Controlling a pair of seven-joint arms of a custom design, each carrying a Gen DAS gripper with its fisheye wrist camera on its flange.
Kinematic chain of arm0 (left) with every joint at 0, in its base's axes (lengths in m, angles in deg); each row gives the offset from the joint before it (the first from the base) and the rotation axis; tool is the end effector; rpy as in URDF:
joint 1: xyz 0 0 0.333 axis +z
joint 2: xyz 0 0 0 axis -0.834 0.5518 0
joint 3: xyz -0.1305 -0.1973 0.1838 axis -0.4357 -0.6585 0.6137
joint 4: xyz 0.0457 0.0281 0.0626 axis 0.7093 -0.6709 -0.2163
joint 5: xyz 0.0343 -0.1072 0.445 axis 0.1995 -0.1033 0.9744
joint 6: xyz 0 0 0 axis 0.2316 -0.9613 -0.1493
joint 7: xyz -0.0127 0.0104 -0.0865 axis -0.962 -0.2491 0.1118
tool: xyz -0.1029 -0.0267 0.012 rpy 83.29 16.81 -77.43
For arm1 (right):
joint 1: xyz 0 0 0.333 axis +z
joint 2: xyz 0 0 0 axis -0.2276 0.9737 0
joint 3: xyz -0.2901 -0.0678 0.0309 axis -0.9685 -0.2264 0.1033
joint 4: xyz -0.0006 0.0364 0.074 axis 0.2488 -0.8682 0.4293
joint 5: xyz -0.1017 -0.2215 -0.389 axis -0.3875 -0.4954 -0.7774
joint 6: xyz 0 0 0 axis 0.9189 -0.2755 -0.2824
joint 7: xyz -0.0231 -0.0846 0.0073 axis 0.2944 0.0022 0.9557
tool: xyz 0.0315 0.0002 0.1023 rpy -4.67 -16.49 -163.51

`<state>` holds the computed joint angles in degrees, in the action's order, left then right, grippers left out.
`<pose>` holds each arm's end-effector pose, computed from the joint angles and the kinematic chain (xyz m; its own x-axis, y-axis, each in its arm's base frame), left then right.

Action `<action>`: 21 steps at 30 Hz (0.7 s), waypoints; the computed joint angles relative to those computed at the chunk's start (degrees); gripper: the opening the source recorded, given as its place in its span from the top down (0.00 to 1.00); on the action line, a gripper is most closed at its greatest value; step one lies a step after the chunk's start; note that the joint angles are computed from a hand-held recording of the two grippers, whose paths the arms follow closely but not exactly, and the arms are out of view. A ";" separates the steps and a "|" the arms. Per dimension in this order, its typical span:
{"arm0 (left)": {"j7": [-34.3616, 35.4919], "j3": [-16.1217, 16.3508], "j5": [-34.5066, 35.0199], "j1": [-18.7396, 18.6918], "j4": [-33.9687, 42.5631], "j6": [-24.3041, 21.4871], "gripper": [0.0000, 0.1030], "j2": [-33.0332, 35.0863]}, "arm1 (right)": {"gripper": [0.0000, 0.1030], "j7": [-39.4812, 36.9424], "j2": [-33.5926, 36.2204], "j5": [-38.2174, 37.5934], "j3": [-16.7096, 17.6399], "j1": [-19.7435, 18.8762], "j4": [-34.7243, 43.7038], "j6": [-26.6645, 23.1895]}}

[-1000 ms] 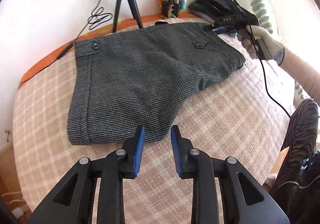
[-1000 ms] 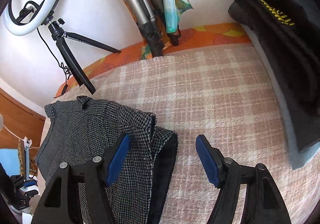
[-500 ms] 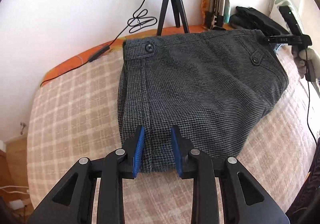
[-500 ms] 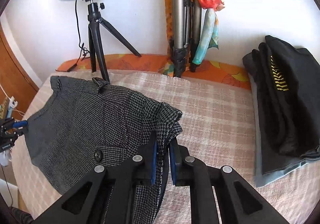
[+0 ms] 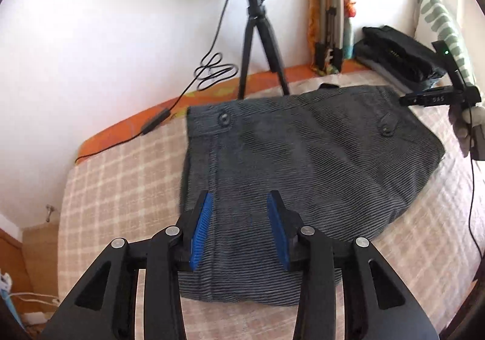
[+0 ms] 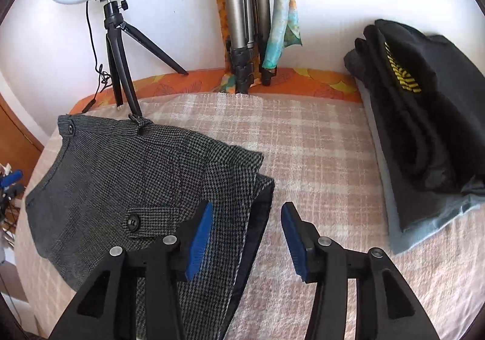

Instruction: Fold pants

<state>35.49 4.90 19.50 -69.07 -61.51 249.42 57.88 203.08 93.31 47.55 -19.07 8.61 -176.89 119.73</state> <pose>0.6241 -0.2564 0.4310 -0.5991 -0.7946 -0.0987 -0.5604 0.5041 -0.6572 0.6050 0.3329 0.4116 -0.1246 -0.9726 -0.1964 -0.8298 0.2107 -0.5168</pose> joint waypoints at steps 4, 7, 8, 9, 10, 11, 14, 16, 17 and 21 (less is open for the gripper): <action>10.23 -3.73 -8.95 -1.11 2.98 -3.98 0.64 1.91 | 0.48 3.52 -4.37 0.33 0.67 0.86 -5.42 1.12; 8.84 -2.85 -2.33 -4.34 4.18 -3.18 0.64 4.27 | 0.43 8.76 -7.93 -0.08 1.16 1.67 -9.88 2.41; 7.89 -2.39 -0.11 -5.22 4.65 -3.49 0.64 5.07 | 0.43 10.29 -9.11 0.58 1.39 1.88 -11.45 3.05; 5.31 -1.25 3.62 -6.47 5.29 -3.71 0.64 6.03 | 0.42 12.29 -10.14 0.83 1.58 2.08 -12.90 3.74; 2.24 0.14 7.92 -7.88 5.70 -3.55 0.64 6.94 | 0.42 14.01 -10.95 1.10 1.80 2.31 -14.11 4.47; -0.70 1.53 12.15 -9.22 5.91 -3.56 0.64 7.65 | 0.42 14.78 -11.62 2.00 1.96 2.56 -15.25 5.66; -4.40 2.95 16.88 -9.90 6.19 -5.12 0.63 9.28 | 0.40 16.67 -12.30 4.72 2.19 3.28 -17.51 10.05; -2.59 1.28 13.03 -7.92 5.43 -3.56 0.63 9.30 | 0.38 18.66 -12.06 6.43 2.23 3.61 -18.79 13.93; -1.81 0.53 10.71 -7.06 5.83 -4.35 0.63 9.29 | 0.35 20.47 -11.62 6.23 2.30 3.62 -19.12 15.81; 1.20 -1.10 3.92 -5.09 5.31 -1.62 0.63 7.90 | 0.32 31.64 -9.70 -1.39 2.41 3.16 -18.46 17.79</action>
